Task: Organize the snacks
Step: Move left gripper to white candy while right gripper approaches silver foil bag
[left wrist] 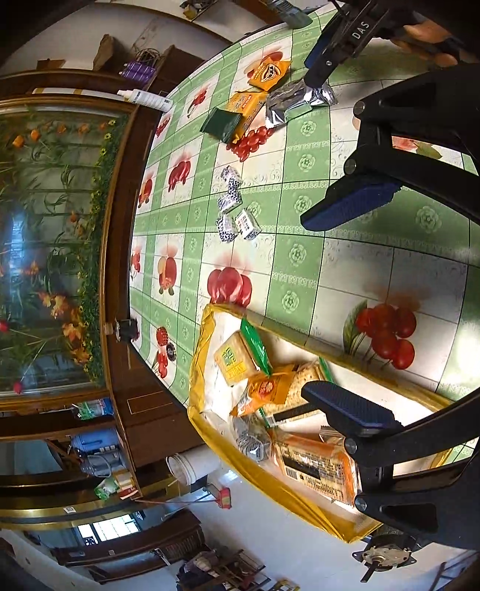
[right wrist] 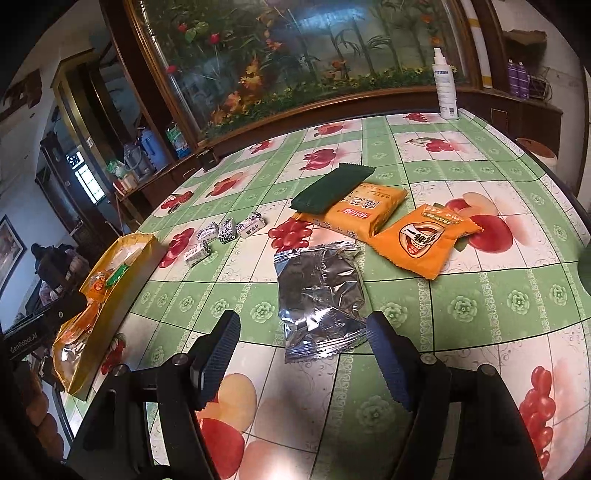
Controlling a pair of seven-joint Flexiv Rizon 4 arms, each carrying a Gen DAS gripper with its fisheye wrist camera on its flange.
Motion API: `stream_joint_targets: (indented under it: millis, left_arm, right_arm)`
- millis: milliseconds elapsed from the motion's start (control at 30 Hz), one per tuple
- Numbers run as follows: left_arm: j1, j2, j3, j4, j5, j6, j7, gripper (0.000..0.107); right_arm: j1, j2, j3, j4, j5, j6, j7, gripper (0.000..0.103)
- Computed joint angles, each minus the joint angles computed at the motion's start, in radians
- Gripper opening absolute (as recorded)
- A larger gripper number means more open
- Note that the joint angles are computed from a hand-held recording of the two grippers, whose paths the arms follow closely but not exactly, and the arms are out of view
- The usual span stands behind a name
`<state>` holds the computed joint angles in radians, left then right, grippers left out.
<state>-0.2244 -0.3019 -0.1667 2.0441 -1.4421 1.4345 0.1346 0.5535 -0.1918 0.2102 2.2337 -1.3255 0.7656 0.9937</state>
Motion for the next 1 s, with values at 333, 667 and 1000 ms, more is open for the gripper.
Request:
stream_joint_targets:
  millis: [333, 667, 1000]
  left_arm:
    - [0.056, -0.066, -0.02, -0.05, 0.322, -0.144, -0.218, 0.084]
    - [0.055, -0.233, -0.023, -0.245, 0.715, -0.225, -0.478, 0.083]
    - [0.1, -0.308, -0.091, -0.31, 0.894, -0.22, -0.597, 0.083]
  right_arm:
    - [0.0, -0.02, -0.007, -0.033, 0.093, -0.022, -0.143, 0.075]
    - [-0.028, -0.028, -0.032, -0.051, 0.113, 0.004, -0.214, 0.075]
    - [-0.035, -0.068, -0.039, -0.074, 0.223, 0.029, -0.329, 0.075]
